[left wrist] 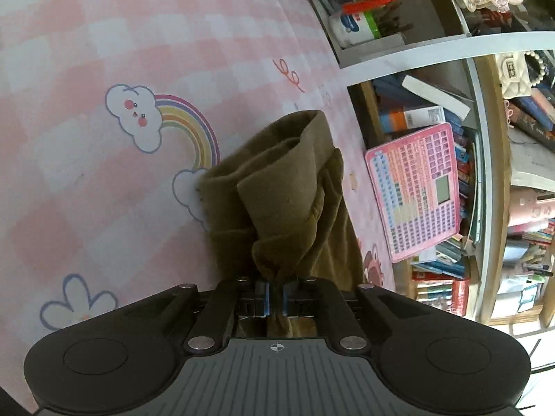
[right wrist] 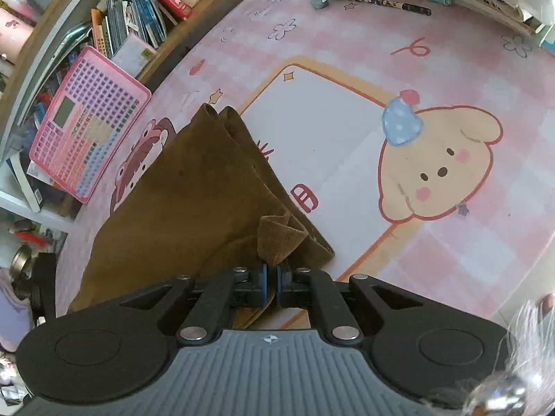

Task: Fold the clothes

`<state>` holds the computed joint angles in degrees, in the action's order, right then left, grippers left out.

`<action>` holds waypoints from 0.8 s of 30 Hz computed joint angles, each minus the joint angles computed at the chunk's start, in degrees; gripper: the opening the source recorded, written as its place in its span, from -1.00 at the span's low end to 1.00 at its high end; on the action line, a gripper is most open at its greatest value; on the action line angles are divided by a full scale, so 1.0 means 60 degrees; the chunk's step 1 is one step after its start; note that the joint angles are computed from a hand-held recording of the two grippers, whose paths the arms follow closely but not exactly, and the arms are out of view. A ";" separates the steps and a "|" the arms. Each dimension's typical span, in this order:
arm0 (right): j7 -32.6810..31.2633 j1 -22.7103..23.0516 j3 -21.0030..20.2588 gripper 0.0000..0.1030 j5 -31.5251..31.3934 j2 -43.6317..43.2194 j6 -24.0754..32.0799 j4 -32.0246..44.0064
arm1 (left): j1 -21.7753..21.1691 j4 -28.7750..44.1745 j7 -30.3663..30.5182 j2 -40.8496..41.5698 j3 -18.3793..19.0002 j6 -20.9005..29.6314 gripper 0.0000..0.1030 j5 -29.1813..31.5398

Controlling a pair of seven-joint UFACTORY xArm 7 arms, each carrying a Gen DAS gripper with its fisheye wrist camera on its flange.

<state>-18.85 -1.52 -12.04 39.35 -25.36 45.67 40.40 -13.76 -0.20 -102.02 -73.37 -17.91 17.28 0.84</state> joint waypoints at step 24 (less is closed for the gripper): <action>-0.1221 0.0758 0.0413 -0.50 -0.3002 -0.0533 -0.2194 -0.0807 | 0.1556 0.2129 -0.1211 0.0174 -0.1888 0.2007 -0.75 0.2345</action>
<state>-26.18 3.03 -9.57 21.34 -28.56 32.51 35.56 -4.42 12.57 -109.28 -72.32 -29.24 29.33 14.91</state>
